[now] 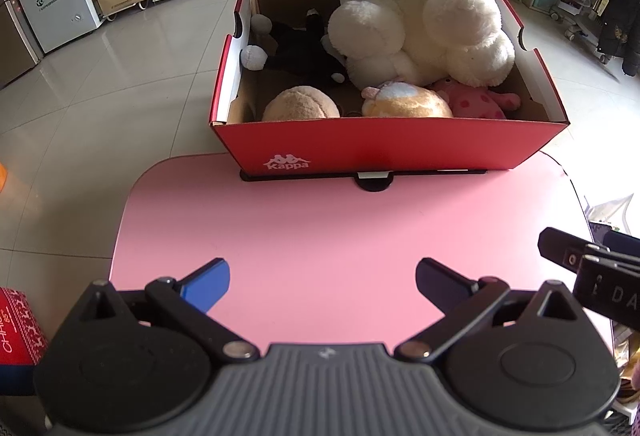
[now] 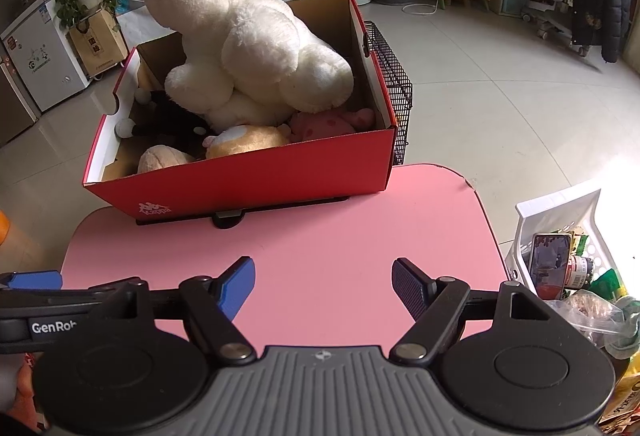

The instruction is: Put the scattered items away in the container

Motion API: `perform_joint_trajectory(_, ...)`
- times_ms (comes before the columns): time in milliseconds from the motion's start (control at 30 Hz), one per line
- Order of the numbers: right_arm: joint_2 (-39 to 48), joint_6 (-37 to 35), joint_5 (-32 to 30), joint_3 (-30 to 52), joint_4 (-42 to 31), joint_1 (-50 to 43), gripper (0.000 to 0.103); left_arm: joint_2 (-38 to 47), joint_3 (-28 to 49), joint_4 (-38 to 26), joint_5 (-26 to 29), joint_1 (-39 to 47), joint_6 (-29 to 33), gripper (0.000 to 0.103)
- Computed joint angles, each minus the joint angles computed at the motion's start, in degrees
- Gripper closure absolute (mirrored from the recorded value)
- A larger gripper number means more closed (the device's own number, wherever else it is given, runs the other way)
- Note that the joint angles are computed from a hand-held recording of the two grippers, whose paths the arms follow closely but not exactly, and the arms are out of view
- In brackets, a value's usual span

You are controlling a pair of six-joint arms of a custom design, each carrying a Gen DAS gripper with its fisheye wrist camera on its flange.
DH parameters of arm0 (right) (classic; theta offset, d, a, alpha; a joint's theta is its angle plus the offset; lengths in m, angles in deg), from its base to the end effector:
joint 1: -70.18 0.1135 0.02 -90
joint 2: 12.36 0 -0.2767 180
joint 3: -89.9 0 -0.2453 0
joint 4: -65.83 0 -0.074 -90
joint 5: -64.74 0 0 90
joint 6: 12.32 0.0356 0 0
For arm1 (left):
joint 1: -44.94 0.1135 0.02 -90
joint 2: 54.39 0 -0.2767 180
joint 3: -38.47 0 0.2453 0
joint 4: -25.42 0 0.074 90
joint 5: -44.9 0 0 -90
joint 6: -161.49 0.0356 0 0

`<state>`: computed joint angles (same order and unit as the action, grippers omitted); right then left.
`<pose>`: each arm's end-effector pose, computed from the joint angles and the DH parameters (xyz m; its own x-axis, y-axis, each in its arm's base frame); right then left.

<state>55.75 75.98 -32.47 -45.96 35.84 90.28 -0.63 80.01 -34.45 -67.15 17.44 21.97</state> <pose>0.1913 0.0747 0.1822 -0.7469 -0.3046 -0.5911 -0.4326 0.8976 0.0840 0.1207 -0.0477 0.1829 -0.7956 -0.3807 -0.4714 -0.4306 0.9025 -0.0020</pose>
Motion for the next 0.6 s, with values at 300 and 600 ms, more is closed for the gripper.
perform_joint_trajectory(300, -0.10, 0.02, 0.15, -0.01, 0.21, 0.51, 0.027, -0.64, -0.27, 0.10, 0.25, 0.55, 0.65, 0.000)
perform_joint_trajectory(600, -0.02, 0.04, 0.40, 0.37, 0.78, 0.71, 0.027, -0.51, -0.03, 1.13, -0.03, 1.37, 2.32, 0.000)
